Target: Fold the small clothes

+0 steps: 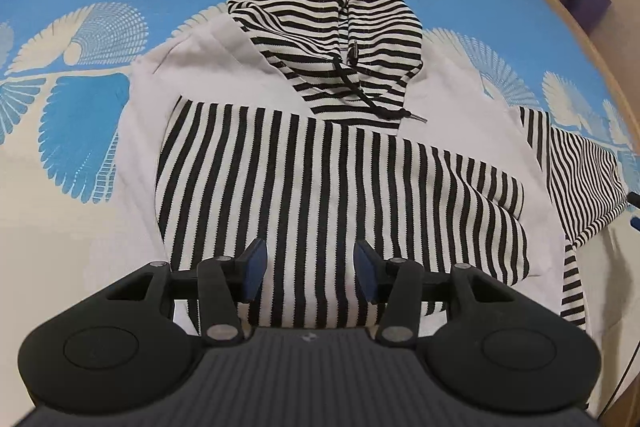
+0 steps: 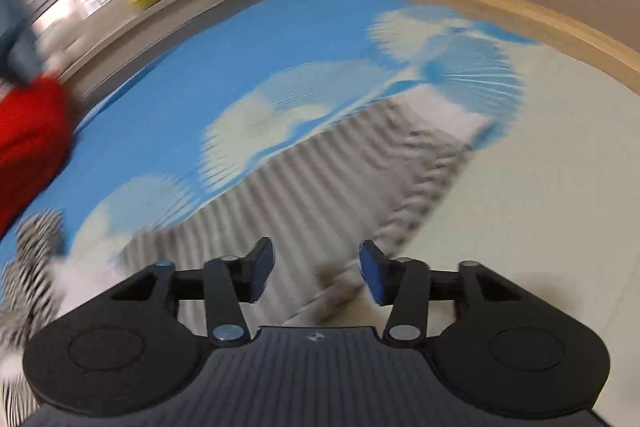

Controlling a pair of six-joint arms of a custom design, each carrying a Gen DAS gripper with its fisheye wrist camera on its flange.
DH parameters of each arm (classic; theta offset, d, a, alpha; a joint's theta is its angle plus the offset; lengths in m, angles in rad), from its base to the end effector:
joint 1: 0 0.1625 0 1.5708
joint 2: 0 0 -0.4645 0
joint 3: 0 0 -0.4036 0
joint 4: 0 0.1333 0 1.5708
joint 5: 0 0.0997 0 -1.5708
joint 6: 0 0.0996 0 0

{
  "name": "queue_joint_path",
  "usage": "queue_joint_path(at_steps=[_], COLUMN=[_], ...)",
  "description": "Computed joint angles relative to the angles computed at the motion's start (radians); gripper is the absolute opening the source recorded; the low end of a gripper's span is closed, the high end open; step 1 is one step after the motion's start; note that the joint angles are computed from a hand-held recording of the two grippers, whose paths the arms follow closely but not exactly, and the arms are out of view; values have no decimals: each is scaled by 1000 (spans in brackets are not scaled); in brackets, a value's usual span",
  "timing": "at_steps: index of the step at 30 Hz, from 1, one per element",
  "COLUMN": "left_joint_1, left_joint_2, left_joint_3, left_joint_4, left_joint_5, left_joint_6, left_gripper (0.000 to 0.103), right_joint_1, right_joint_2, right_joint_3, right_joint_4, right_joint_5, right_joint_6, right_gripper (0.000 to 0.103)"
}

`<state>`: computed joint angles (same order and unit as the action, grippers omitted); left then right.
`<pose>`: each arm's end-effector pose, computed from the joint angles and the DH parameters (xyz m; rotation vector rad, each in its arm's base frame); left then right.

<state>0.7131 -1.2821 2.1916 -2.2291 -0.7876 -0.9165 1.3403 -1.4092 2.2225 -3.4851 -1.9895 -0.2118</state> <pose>-0.2141 -0.4543 0.1961 0.0545 2.4023 -0.5768 -0.0189 -0.4869 0.3754 -0.3116 -2.2267 1.2313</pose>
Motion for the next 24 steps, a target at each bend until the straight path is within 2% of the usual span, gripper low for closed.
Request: queue_joint_path(at_steps=[2, 5, 8, 10, 11, 12, 14, 17, 18, 21, 24], left_joint_1=[4, 9, 8, 7, 7, 7, 8, 7, 4, -7, -13], left_joint_2=[1, 4, 2, -4, -8, -11, -20, -32, -36, -59, -90], left_joint_3=[0, -2, -2, -1, 0, 0, -2, -1, -1, 7, 15], left_joint_4=[6, 10, 14, 15, 15, 17, 23, 21, 21, -1, -2], left_joint_5=[3, 4, 5, 6, 9, 11, 14, 13, 11, 8, 16], left_joint_6=[-6, -8, -3, 1, 1, -2, -14, -27, -29, -21, -38], left_gripper=[53, 53, 53, 53, 53, 53, 53, 53, 53, 53, 53], right_joint_1=[-53, -136, -190, -206, -199, -193, -189, -103, -55, 130, 275], right_joint_2=[1, 6, 28, 51, 64, 68, 65, 33, 18, 14, 24], right_joint_3=[-24, -59, -84, -80, -86, -91, -80, -81, -75, -73, -56], right_joint_4=[-3, 8, 33, -37, -52, -51, -92, -124, -149, -225, -234], right_joint_5=[23, 118, 186, 215, 198, 189, 217, 141, 124, -48, -164], right_joint_6=[66, 156, 253, 261, 244, 242, 272, 259, 221, 52, 12], right_gripper=[56, 56, 55, 45, 20, 4, 4, 4, 4, 4, 4])
